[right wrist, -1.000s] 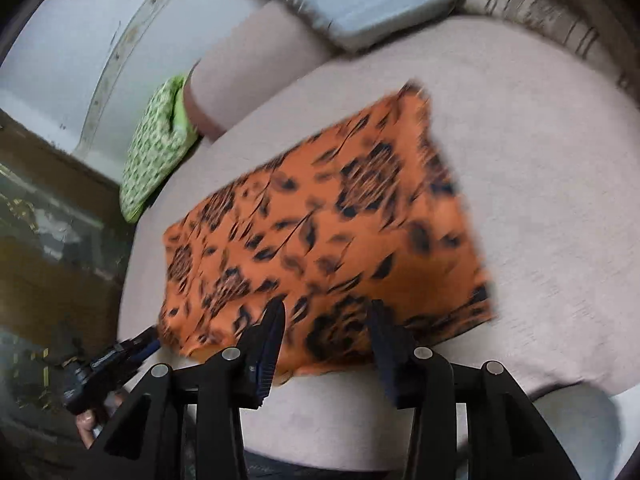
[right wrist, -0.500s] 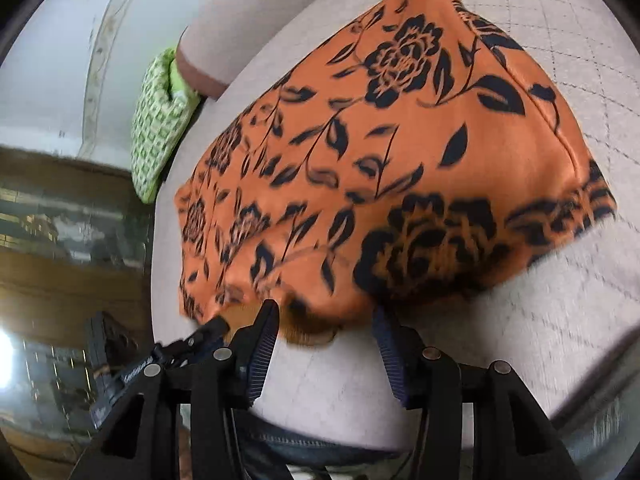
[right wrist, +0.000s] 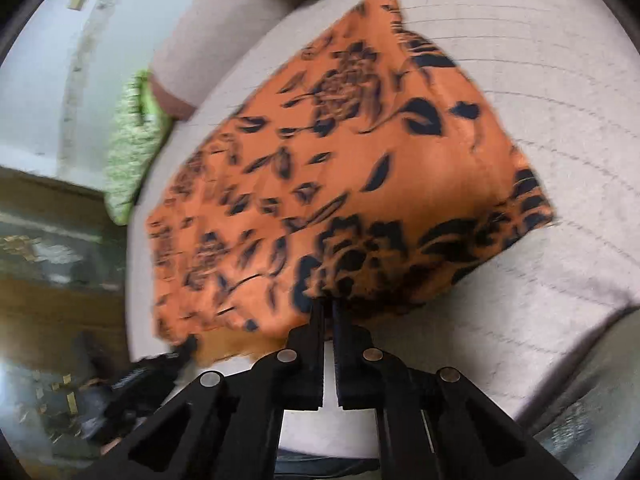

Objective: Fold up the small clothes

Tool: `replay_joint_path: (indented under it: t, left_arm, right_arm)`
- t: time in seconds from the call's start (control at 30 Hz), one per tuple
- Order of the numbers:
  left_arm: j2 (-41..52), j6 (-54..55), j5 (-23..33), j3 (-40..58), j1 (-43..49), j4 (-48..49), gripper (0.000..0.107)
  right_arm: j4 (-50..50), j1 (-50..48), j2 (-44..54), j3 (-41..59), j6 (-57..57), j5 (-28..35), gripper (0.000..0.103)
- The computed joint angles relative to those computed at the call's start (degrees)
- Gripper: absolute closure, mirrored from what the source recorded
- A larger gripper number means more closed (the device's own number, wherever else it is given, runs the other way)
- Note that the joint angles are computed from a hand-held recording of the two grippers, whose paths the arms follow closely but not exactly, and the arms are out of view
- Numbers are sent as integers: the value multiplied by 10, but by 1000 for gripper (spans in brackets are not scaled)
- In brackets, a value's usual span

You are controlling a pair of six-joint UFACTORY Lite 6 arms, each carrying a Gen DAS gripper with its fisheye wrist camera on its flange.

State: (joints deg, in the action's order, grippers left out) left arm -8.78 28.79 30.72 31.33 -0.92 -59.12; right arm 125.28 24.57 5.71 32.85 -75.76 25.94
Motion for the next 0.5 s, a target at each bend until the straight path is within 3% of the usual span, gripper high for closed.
replay_joint_path:
  t: [0.07,0.13,0.17,0.2,0.23,0.3,0.37,0.43,0.5]
  left_arm:
    - [-5,0,15,-3,9,3,94]
    - [-5,1,31,-3,18,2,89]
    - [-6,-1,34,-3,21,0,87]
    - [-7,-5,37,-2,24,-2,87]
    - [-6,-4,40,0,24,-3,87]
    - [0,-16,37,8,19,7,87]
    - [8,-22,36,14,15,9,87]
    - [17,-30,35,22,8,12,87]
    - [28,-52,27,33,-4,26,87]
  right_arm:
    - [33,19,-37,-15,-30,-19,97]
    - [37,27,-34,-12,-27,-12,71]
    - [66,27,-28,-16,-53,13,47]
    - [79,27,-18,-13,-67,35,34]
    - [67,34,3,6,-62,33,29]
    - [25,48,37,49,-26,10,27]
    - [0,46,81,82,8,29,28]
    - [-7,40,122,105,40,45,37]
    - [-19,37,160,134,59,52,53]
